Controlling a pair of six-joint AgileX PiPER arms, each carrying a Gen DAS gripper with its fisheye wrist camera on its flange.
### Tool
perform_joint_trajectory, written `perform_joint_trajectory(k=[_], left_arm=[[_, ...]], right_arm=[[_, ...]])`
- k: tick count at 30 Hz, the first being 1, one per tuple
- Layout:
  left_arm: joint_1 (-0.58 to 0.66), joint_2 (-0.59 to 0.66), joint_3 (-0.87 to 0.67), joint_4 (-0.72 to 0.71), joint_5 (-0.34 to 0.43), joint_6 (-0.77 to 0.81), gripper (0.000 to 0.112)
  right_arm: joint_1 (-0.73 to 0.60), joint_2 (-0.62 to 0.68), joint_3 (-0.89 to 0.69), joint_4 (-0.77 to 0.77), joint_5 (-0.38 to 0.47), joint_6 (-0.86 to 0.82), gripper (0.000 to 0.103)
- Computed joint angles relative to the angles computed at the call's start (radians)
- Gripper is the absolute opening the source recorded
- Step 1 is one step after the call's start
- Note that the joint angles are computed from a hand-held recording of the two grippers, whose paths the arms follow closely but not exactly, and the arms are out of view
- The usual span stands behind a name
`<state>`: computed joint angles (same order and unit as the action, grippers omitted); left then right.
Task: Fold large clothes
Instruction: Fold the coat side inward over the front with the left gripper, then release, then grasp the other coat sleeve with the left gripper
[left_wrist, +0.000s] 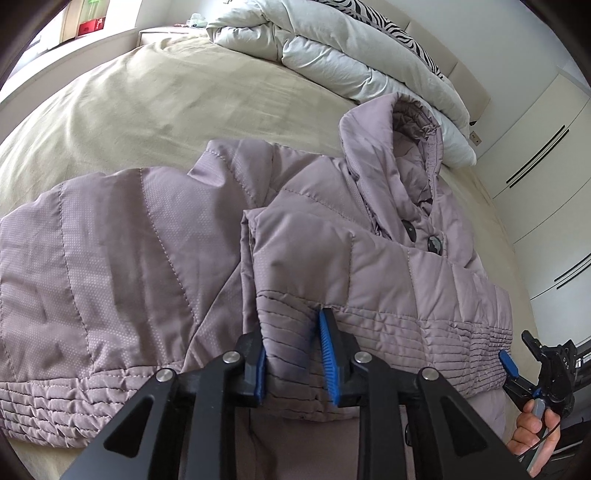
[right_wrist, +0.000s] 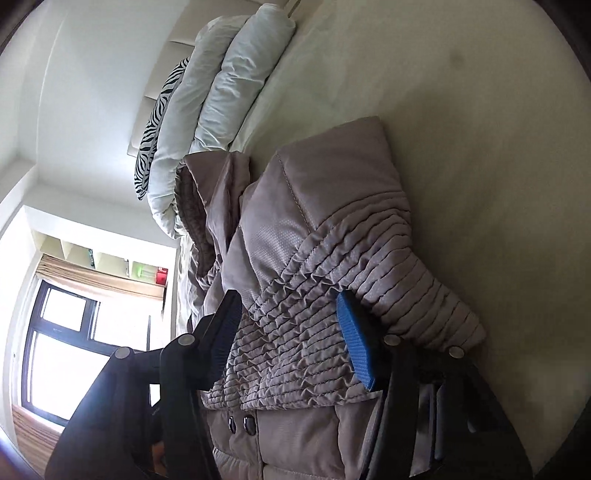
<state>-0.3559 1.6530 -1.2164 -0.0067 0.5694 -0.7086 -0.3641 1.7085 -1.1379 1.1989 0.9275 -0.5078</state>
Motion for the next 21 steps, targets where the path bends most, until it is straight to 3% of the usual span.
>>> perform_joint_trajectory(k=[3, 8, 11, 14, 17, 19, 21], left_arm=[[-0.004, 0.0, 0.01, 0.017, -0.018, -0.012, 0.028], [-0.012, -0.002, 0.023, 0.048, -0.035, -0.024, 0.029], [-0.01, 0.0, 0.038, 0.04, -0.063, -0.004, 0.03], [-0.015, -0.013, 0.051, 0.054, -0.082, -0.013, 0.035], [-0.038, -0.091, 0.091, 0.125, -0.071, -0.1, 0.059], [-0.061, -0.191, 0.15, 0.206, -0.078, -0.181, 0.078], [-0.066, -0.32, 0.233, 0.24, -0.083, -0.253, 0.087]], right_arm=[[-0.011, -0.05, -0.013, 0.059, -0.024, -0.036, 0.077], [0.034, 0.098, -0.215, -0.08, -0.057, 0.161, 0.078], [0.038, 0.174, -0.225, -0.057, -0.079, 0.119, 0.078], [0.081, 0.15, -0.207, -0.124, -0.144, 0.071, 0.078], [0.131, 0.079, -0.223, -0.324, -0.172, 0.202, 0.078], [0.132, -0.004, -0.18, -0.309, -0.151, 0.169, 0.078], [0.137, -0.124, -0.106, -0.306, -0.132, 0.127, 0.078]])
